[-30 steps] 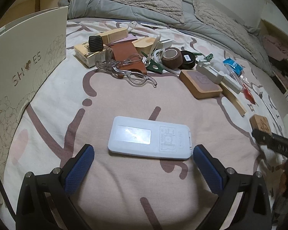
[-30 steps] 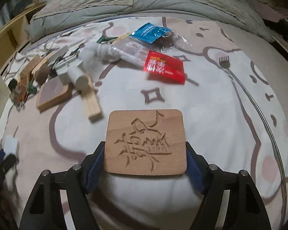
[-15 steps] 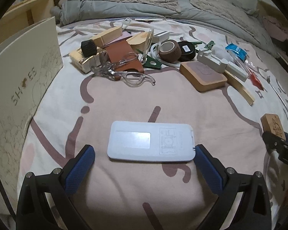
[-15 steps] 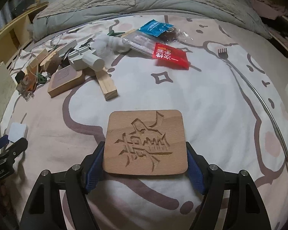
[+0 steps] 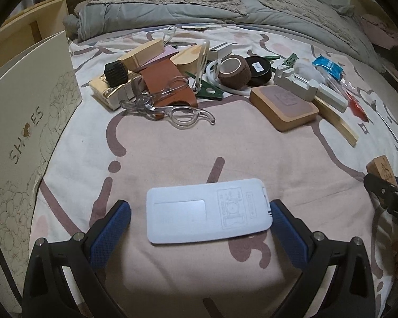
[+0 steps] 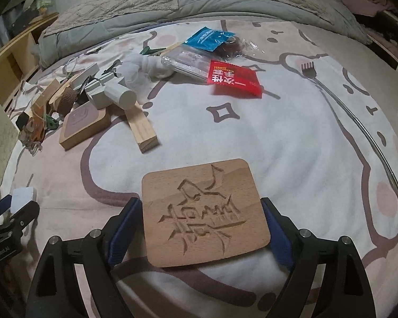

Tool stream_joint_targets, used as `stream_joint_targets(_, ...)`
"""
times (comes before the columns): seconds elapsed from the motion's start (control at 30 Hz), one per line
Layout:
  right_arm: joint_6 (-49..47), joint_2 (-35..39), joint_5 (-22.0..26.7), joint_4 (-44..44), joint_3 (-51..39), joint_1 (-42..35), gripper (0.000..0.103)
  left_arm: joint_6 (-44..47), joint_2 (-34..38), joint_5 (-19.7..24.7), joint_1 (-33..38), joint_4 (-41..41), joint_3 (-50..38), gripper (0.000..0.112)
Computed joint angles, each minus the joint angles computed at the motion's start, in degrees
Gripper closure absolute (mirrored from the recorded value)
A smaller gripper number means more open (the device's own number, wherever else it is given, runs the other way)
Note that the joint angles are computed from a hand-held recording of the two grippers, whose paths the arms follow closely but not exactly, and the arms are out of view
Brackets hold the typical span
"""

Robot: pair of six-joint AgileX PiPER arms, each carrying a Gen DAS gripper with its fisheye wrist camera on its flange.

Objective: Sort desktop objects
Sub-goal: 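Carry the white case with the left tool while the right tool carries the plaque toward the box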

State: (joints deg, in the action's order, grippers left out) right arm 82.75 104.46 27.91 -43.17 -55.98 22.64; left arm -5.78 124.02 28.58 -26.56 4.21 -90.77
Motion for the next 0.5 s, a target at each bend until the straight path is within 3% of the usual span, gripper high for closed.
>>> stream_joint_targets(0.27,-0.5,0.28,1.46,1.28,-1.14,0.01,0.018,-11.38,-0.5,2.32,-1.02,4.68,0.29,0.009)
stream_joint_targets(0.5,-1.16,0.33,2.55,2.17,-1.68,0.07,0.02,-13.77,0.12,3.5,-1.15,5.17,-1.0,0.009)
